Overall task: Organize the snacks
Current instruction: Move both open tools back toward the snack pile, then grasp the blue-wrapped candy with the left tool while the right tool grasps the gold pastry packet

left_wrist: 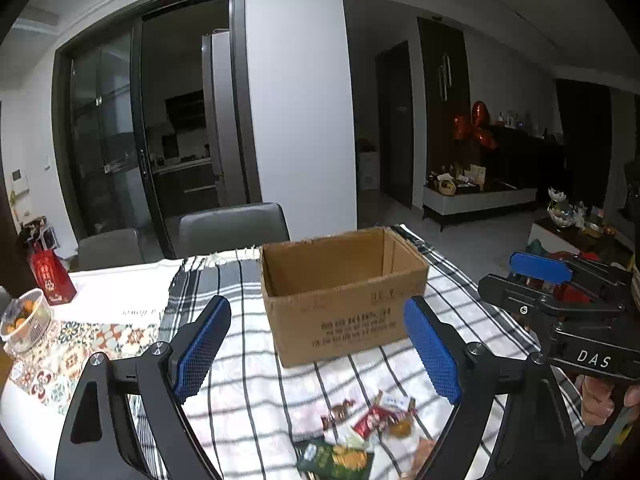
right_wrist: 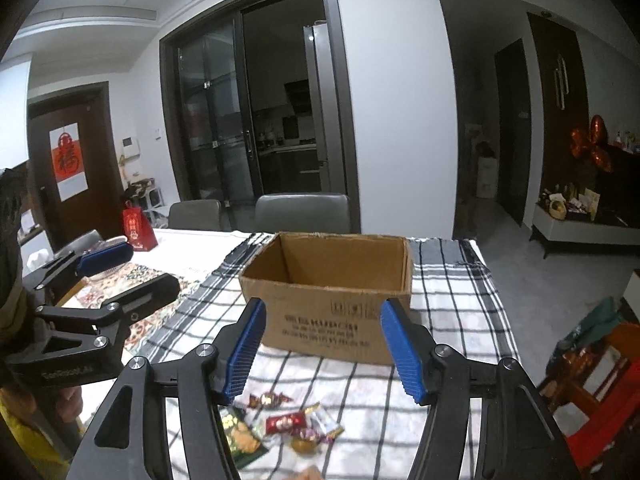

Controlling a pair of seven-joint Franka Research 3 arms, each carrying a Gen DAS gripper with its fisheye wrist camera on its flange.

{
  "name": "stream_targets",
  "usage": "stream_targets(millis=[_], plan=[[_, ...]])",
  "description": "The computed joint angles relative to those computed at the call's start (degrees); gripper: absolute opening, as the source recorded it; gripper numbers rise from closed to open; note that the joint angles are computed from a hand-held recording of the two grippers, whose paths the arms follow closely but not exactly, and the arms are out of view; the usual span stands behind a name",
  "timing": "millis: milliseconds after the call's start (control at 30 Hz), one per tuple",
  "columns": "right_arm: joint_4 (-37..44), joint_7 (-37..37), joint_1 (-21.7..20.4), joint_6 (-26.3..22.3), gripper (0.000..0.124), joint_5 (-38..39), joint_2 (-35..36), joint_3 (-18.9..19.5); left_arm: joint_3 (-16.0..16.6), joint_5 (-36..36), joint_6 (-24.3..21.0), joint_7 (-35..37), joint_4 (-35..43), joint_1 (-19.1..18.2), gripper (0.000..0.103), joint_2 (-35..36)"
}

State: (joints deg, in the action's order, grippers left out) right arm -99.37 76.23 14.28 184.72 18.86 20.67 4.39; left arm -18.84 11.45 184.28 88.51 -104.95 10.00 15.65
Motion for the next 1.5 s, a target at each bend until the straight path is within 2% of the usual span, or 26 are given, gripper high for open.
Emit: stream_targets(millis=[33, 67, 200, 267, 333, 400, 433, 467, 500, 533, 567, 600, 667, 733, 800, 833, 900, 967, 1067, 1100, 1233, 1333, 1400, 1500], plan=[[-1.7, 0.9, 2.0, 0.6, 0.066, -0.2, -0.9, -2.0, -0.3, -0.1, 0.6, -0.1, -1.7, 0.5, 0.089, -0.8], [-3.0, 1.1, 2.6, 1.2, 0.066, -0.3, -1.5, -2.5, 0.7, 0.2, 1.2, -0.6, -2.9, -0.2, 0.089, -1.6], [-7.4, 1.3, 3.3, 1.8, 0.066, -0.6, -3.8, -2.6, 0.1, 1.0, 3.0, -2.1, -7.6, 1.0, 0.089, -4.0], [-8.9, 1.4, 2.9, 1.2, 0.066, -0.4, -4.6, -1.8, -2.7, 1.7, 3.9, -2.8, -10.0, 4.1, 0.090, -5.0], [-10.7, 1.4, 2.0, 1.3, 0.066, 0.0, -5.3, -0.5, -1.9, 2.8, 4.7, -4.5, -12.3, 3.6, 0.090, -6.1], [-11.9, 1.6, 2.3, 1.2, 0.066, -0.1, -5.8, -0.4, -3.6, 4.3, 5.1, -5.9, -13.7, 5.8, 0.091, -6.7], [-12.4, 1.2, 1.2, 0.6, 0.066, 0.1, -6.0, 0.9, -3.4, 4.9, 5.3, -6.7, -14.8, 5.9, 0.091, -7.1], [-13.0, 1.1, 0.9, 0.2, 0.066, 0.3, -6.2, 1.2, -1.8, 5.3, 5.5, -7.4, -15.4, 4.4, 0.091, -7.4], [-13.7, 1.1, 0.9, -0.2, 0.066, 0.4, -6.6, 1.3, 1.4, 5.4, 5.7, -7.9, -16.1, 1.3, 0.091, -7.8], [-14.3, 1.1, 0.7, -0.5, 0.066, 0.6, -6.7, 1.5, 2.7, 5.8, 6.0, -8.4, -17.0, 0.2, 0.091, -8.1], [-14.9, 1.3, 1.3, -0.5, 0.066, 0.5, -6.9, 1.0, 2.0, 6.9, 6.1, -9.1, -17.8, 1.1, 0.091, -8.3], [-15.4, 1.8, 2.2, -0.7, 0.066, 0.2, -7.0, 0.1, -0.7, 8.6, 5.9, -10.1, -18.4, 4.0, 0.091, -8.4], [-16.7, 1.5, 1.7, -1.3, 0.066, 0.4, -7.3, 0.9, -10.3, 11.6, 4.5, -11.4, -19.1, 13.7, 0.091, -8.1], [-17.7, 1.2, 1.2, -1.9, 0.066, 0.8, -7.4, 1.6, -17.6, 12.2, 4.1, -10.8, -20.5, 20.9, 0.091, -7.8], [-18.6, 0.2, 0.1, -2.5, 0.066, 1.6, -7.5, 3.0, -21.5, 13.6, 4.3, -10.6, -21.8, 24.7, 0.090, -7.5], [-19.0, -0.4, -0.4, -2.9, 0.066, 2.0, -7.6, 3.5, -21.8, 14.3, 4.5, -10.7, -22.4, 25.0, 0.090, -7.6], [-19.9, -2.4, -2.2, -3.6, 0.066, 3.8, -7.7, 5.6, -25.8, 17.0, 4.5, -11.3, -23.5, 28.8, 0.085, -7.1], [-20.3, -7.1, -6.1, -4.4, 0.066, 7.7, -7.6, 10.0, -34.0, 19.9, 3.5, -11.4, -24.0, 36.4, 0.081, -5.5], [-20.2, -14.2, -9.0, -5.4, 0.066, 12.7, -7.1, 13.5, -41.0, 21.2, 2.0, -9.2, -24.4, 42.0, 0.072, -2.6], [-20.0, -17.3, -10.5, -5.9, 0.066, 15.0, -6.8, 15.2, -42.1, 21.1, 1.5, -8.3, -24.4, 42.7, 0.070, -1.5], [-18.7, -23.4, -10.8, -8.3, 0.066, 20.1, -5.9, 15.6, -45.5, 18.7, -1.9, -4.3, -23.9, 44.1, 0.062, 3.4], [-17.1, -25.4, -9.5, -11.1, 0.066, 22.0, -4.6, 13.6, -46.8, 16.3, -5.5, -1.6, -22.5, 43.9, 0.052, 7.5], [-16.3, -26.1, -8.3, -12.7, 0.066, 22.9, -4.0, 12.0, -46.8, 15.0, -6.8, 0.2, -21.9, 43.3, 0.046, 9.1], [-15.5, -28.0, -6.8, -13.6, 0.066, 24.8, -3.4, 10.5, -45.0, 13.4, -7.7, 2.2, -21.3, 40.7, 0.041, 9.8]])
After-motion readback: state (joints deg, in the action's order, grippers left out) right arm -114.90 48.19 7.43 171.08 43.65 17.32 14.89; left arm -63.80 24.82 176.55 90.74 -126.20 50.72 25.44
